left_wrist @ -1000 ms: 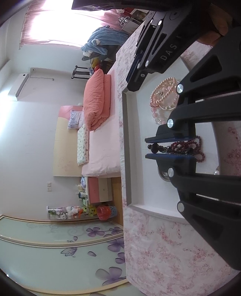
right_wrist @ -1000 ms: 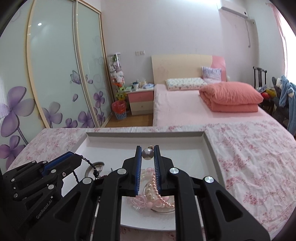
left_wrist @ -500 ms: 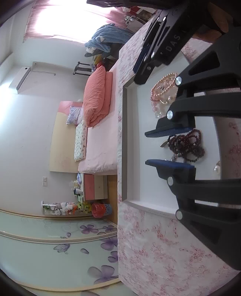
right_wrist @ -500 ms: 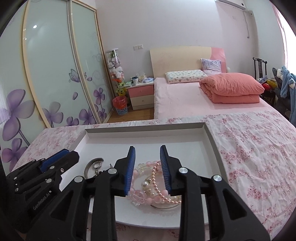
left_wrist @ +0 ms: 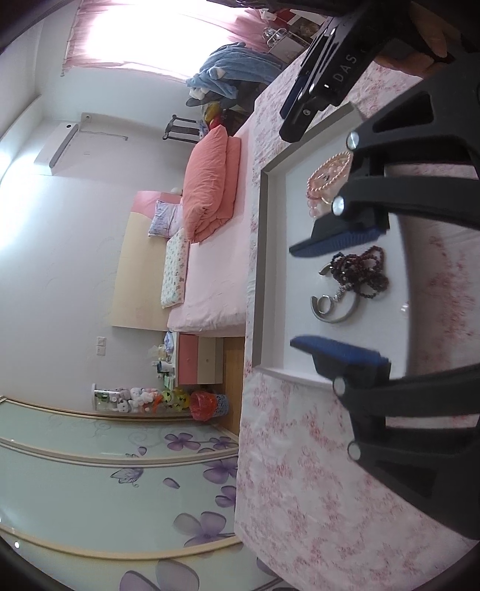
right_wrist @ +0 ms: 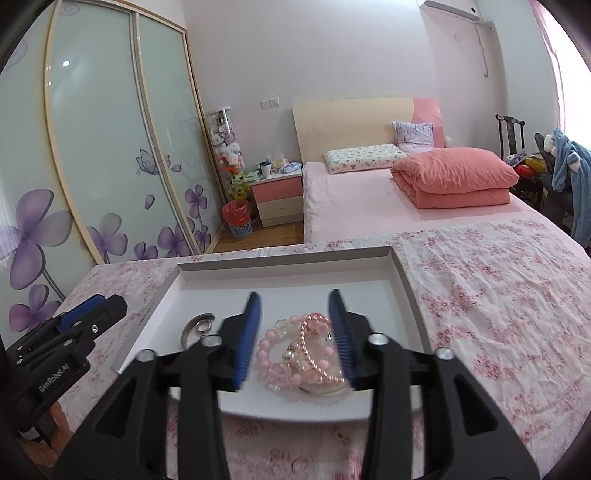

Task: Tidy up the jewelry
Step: 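Open both tools and withdraw them from the tray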

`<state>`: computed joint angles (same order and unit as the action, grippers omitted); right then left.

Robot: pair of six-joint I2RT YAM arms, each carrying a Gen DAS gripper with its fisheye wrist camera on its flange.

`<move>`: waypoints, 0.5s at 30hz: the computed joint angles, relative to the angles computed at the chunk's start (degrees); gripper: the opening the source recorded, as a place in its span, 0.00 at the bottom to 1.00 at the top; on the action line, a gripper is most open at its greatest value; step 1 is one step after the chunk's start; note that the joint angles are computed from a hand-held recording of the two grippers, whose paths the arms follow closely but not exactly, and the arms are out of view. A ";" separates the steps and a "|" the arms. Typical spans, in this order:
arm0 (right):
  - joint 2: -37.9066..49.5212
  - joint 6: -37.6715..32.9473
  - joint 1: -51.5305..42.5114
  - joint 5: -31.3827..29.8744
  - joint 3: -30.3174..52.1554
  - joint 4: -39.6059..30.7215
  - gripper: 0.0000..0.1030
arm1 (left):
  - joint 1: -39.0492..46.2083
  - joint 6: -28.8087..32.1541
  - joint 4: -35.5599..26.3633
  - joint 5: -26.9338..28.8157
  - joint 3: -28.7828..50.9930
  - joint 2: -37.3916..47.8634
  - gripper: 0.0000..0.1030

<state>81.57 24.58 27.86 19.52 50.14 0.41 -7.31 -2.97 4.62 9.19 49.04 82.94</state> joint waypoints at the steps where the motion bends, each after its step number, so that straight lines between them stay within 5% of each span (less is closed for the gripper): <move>1: -1.06 -0.01 0.38 0.55 -0.55 -0.32 0.53 | 0.32 0.23 -0.30 0.17 -0.99 -1.62 0.52; 7: -9.97 0.97 6.90 8.87 -5.09 -3.58 0.93 | 3.56 0.87 -2.71 2.31 -8.63 -14.74 0.83; 10: -13.55 1.79 10.86 14.05 -6.91 -5.02 0.98 | 4.92 1.64 -4.79 2.23 -11.71 -21.16 0.96; 15: -19.97 2.98 16.58 20.02 -9.71 -8.00 0.98 | 6.39 2.72 -7.88 1.15 -16.40 -31.87 0.96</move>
<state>61.61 27.56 44.44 39.55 40.43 -7.59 -0.91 -0.26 -3.27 10.34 32.64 51.06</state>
